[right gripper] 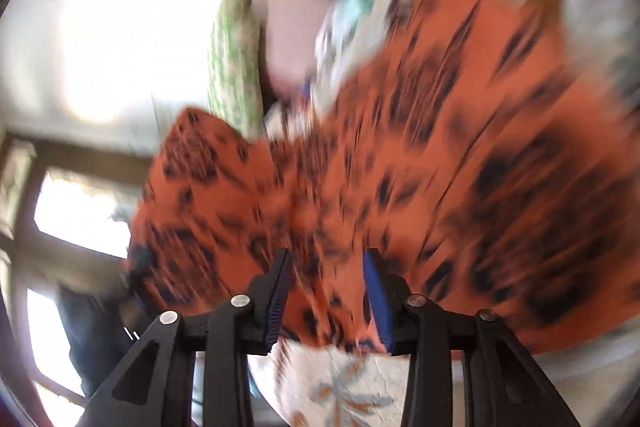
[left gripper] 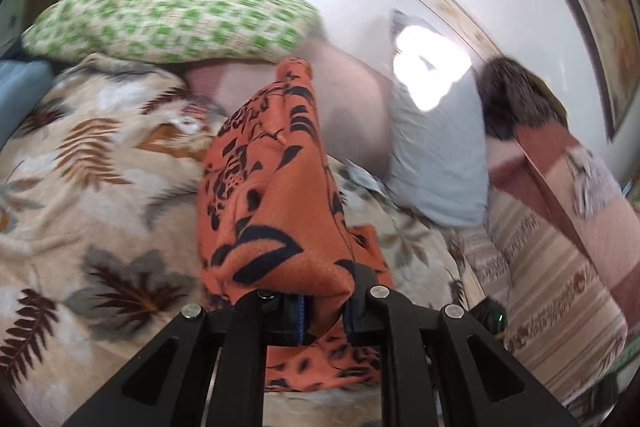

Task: Fold small clothes
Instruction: 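Fold the garment edge over with the left tool while the right tool holds the bundle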

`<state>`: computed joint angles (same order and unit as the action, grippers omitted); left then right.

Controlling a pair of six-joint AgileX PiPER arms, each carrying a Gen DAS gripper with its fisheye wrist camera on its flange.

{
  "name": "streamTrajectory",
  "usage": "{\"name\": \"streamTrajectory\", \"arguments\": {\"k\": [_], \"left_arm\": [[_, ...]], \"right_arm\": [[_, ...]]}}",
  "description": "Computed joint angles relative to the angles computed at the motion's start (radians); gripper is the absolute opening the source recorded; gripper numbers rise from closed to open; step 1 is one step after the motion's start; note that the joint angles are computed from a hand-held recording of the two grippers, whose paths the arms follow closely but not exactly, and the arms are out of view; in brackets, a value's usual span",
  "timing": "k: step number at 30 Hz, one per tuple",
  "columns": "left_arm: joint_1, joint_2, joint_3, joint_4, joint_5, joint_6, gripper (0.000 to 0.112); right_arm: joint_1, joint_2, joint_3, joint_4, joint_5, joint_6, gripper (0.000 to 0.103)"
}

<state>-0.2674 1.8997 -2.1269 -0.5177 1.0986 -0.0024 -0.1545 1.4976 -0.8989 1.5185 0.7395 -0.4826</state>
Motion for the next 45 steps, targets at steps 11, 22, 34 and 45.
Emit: {"name": "streamTrajectory", "arguments": {"k": [11, 22, 34, 45], "left_arm": [[-0.459, 0.168, 0.082, 0.259, -0.086, -0.118, 0.013], [-0.474, -0.003, 0.250, 0.269, -0.098, 0.106, 0.066], [-0.301, -0.022, 0.229, 0.540, -0.050, -0.125, 0.068], [-0.227, 0.084, 0.229, 0.430, 0.008, -0.069, 0.077]], "right_arm": [[-0.632, -0.070, 0.229, 0.055, 0.349, -0.077, 0.041], [-0.566, 0.026, 0.114, -0.063, 0.370, 0.032, 0.063], [-0.461, -0.162, 0.008, -0.029, 0.310, -0.146, 0.064], [-0.416, 0.069, -0.030, -0.343, 0.319, 0.170, 0.027]]}}
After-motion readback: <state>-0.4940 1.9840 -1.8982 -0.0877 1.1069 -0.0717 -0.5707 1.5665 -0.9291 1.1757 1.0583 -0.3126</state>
